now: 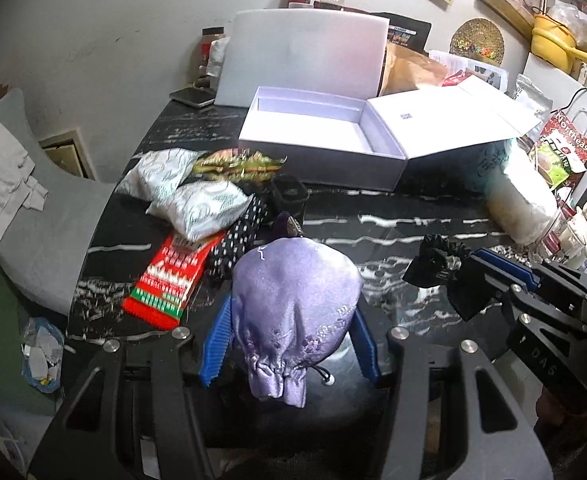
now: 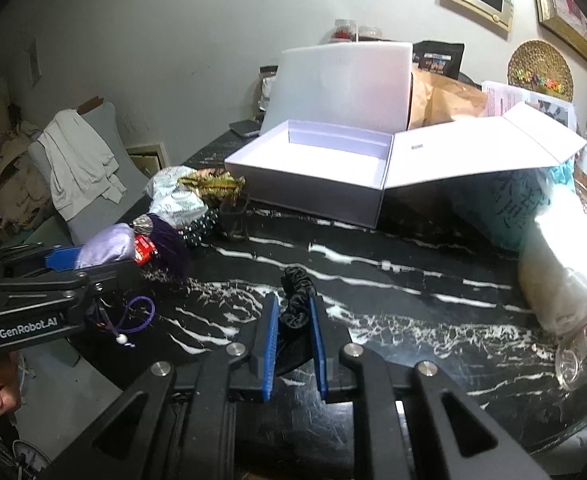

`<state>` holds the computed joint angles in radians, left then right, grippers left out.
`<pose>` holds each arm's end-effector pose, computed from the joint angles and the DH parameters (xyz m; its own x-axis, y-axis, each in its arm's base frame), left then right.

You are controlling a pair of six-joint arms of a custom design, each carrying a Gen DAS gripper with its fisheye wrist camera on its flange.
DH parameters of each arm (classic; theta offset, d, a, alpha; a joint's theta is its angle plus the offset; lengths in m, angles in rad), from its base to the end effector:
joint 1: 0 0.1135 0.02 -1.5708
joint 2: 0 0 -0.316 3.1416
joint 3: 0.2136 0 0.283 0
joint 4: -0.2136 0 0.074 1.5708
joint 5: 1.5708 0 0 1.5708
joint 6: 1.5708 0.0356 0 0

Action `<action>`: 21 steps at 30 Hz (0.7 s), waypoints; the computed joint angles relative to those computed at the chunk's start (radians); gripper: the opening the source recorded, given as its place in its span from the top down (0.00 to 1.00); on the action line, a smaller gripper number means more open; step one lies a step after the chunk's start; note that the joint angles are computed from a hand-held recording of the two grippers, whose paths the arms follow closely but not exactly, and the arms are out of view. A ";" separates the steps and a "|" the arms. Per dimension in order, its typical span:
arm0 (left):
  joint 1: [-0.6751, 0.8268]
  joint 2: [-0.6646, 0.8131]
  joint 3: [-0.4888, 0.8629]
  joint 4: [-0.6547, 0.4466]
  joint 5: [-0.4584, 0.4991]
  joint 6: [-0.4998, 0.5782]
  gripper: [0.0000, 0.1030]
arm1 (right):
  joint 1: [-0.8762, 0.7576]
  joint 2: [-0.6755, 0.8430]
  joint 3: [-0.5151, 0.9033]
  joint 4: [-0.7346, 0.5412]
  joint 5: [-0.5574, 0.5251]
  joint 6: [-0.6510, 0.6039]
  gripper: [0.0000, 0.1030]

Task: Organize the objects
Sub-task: 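Lift the pouch with the left tool while the right tool lifts the scrunchie toward the white box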

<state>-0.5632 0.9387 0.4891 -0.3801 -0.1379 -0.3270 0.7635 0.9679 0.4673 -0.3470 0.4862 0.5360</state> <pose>0.1567 -0.0931 0.2217 -0.7354 0.0881 -0.6719 0.2261 0.9666 -0.1208 0.1430 0.1139 0.2146 -0.6638 -0.0103 -0.7479 -0.0569 0.9977 0.0368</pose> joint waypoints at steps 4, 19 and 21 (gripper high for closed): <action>0.031 0.044 0.055 0.009 0.013 0.044 0.50 | -0.043 0.000 0.023 0.018 -0.025 -0.063 0.86; 0.194 0.431 0.403 0.074 0.151 0.199 0.50 | -0.323 0.150 0.190 0.135 -0.183 -0.352 0.86; 0.201 0.485 0.454 0.074 0.147 0.212 0.50 | -0.358 0.179 0.217 0.153 -0.207 -0.383 0.86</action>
<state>-0.3622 1.4233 0.9430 -0.3059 0.0086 -0.1148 0.4053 1.1467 0.6842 -0.1939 0.2795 0.1532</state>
